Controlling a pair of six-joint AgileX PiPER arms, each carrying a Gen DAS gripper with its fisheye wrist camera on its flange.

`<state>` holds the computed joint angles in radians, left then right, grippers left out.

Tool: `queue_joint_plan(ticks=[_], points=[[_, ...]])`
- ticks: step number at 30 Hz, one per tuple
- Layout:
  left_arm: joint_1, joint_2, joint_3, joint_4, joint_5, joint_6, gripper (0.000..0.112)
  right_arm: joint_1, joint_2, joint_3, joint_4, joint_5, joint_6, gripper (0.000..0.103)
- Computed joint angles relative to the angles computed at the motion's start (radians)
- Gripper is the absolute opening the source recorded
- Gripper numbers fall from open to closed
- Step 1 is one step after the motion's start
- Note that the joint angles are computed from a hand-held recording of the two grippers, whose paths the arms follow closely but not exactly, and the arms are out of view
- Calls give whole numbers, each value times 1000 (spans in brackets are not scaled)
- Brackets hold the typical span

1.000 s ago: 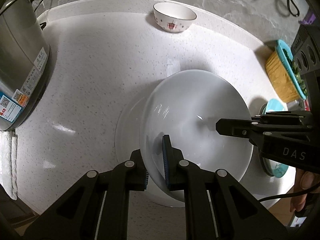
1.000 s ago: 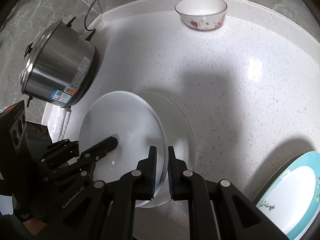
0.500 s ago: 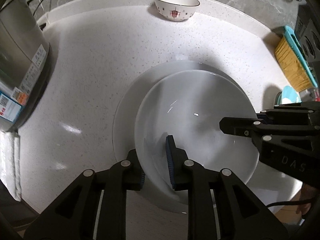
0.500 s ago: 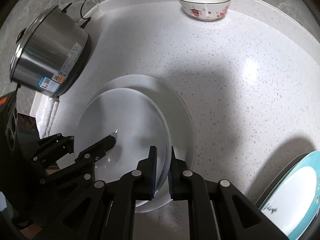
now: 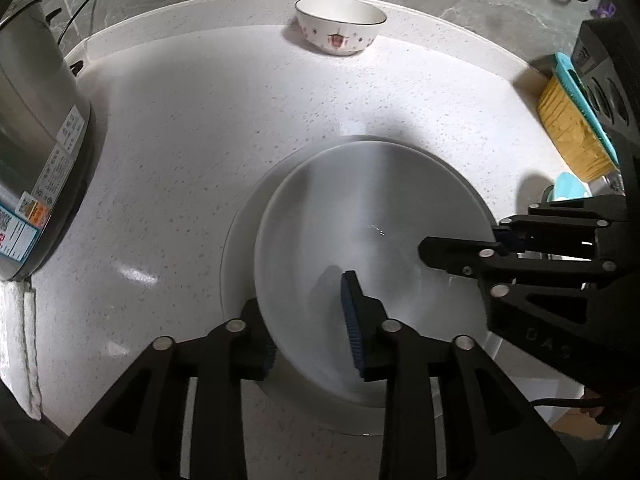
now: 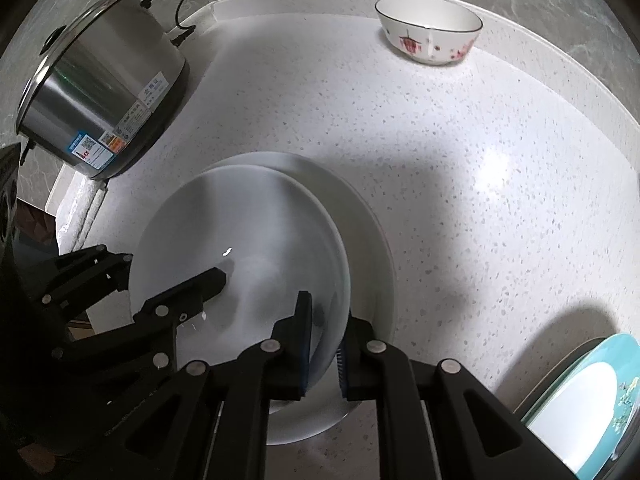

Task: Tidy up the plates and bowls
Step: 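Carry the white bowl with both grippers and lower it into the other white bowl, then open both grippers and lift them from the nested bowls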

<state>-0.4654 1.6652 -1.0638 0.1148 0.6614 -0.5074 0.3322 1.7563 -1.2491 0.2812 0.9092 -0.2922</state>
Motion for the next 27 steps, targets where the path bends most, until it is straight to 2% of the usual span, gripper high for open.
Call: queue_joint_plan(ticks=[3,9,11,14,16,20,21,23,27], points=[[9,4,-5,-44,-23,48,42,11,-13,20,-9,-28,-10,13],[32,6,-14,-91,-29,99,44,-4,1,1,11,-10,-14,15],[38,-7,-5,-94,-47,106,47,-9,3,-5,17,-2,-12,15],[58,-26,2,-120,-67,134,58,-31,6,-11,60,9,-21,17],[99,-46,11,-226,-76,224,61,-51,1,-17,105,19,-40,26],[138,-86,8,-293,-39,277,66,-66,-11,-35,133,37,-44,41],[154,-96,6,-318,-28,297,70,-75,-17,-37,141,40,-42,50],[208,-108,-10,-424,0,377,70,-105,-25,-50,185,75,-57,59],[333,-95,-97,-622,92,519,76,-182,-45,-86,272,153,-72,69]])
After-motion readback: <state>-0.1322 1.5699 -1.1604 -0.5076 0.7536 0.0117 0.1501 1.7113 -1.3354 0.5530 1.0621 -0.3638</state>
